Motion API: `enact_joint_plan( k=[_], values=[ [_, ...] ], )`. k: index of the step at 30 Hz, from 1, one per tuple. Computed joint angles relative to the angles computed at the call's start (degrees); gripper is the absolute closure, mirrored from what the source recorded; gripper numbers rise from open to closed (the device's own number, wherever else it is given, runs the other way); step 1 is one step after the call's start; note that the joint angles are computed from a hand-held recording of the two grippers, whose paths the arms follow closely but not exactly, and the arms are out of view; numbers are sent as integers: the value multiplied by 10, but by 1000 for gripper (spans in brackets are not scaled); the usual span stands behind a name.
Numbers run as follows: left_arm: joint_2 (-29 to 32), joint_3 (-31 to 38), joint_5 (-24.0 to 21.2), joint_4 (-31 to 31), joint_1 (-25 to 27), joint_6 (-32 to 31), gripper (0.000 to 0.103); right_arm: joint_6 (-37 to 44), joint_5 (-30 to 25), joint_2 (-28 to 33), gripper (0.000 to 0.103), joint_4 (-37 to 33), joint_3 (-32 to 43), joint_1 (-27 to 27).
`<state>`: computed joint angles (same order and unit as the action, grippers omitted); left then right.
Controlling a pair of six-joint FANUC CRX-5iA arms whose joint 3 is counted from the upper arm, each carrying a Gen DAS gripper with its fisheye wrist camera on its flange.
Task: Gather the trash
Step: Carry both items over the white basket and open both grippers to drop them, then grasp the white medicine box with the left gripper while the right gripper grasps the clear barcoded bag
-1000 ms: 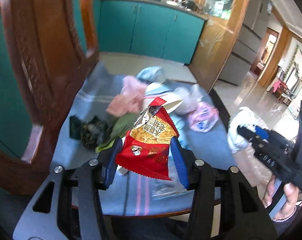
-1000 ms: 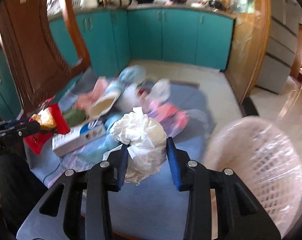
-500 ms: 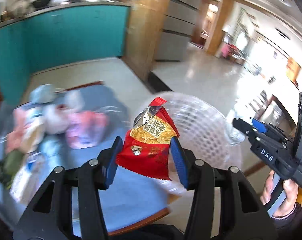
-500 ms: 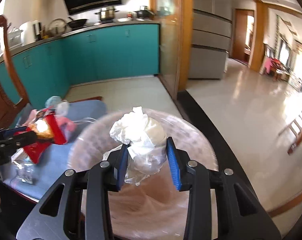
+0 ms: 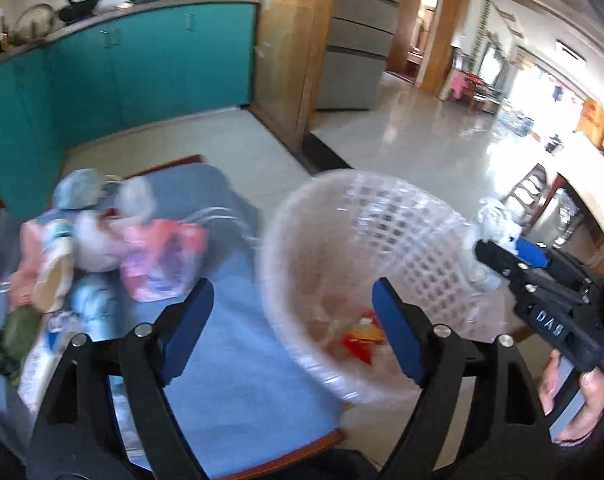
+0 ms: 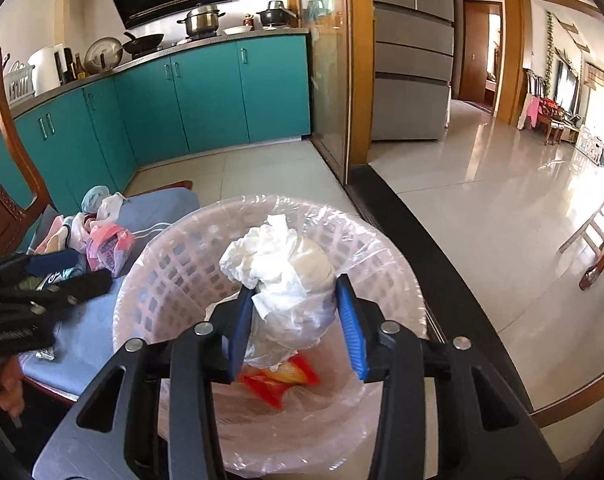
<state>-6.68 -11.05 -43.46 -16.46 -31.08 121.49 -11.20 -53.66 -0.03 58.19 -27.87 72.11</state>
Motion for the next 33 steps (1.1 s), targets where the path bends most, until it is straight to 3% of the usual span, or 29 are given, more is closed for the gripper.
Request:
enact_joint_plan(
  k=[1,3,5,10,14,18,20,23,25,28,30,31,33],
  values=[
    [-10,1,-20,-32,-6,25,19,1,-2,2,52,0,2,1],
    [-32,1,-64,-97,-17,76,17,-1,-7,9,33,6,8,2],
    [-49,-2,-104,-140,-23,111,16,1,-9,17,26,13,18,3],
    [-118,-40,-207,-200,-4,170,16,37,38,41,23,26,46,5],
    [-173,-71,-255,-211,20,187,16,110,132,82,20,-7,97,8],
    [-224,-102,-278,-201,44,183,16,269,235,157,20,-145,193,23],
    [-241,-110,-295,-204,46,187,16,384,229,207,19,-258,273,36],
    [-258,-118,-305,-202,49,190,15,483,200,267,13,-374,371,41],
    [-271,-130,-295,-185,73,181,15,503,158,304,12,-405,425,44],
    [-288,-153,-262,-147,113,151,14,508,80,352,12,-400,491,52],
    [-292,-168,-232,-118,141,118,14,499,70,355,13,-394,491,52],
    [-296,-179,-211,-94,162,92,14,499,76,350,17,-401,483,49],
    [-301,-204,-166,-40,210,39,14,515,74,340,43,-427,478,42]
  ],
)
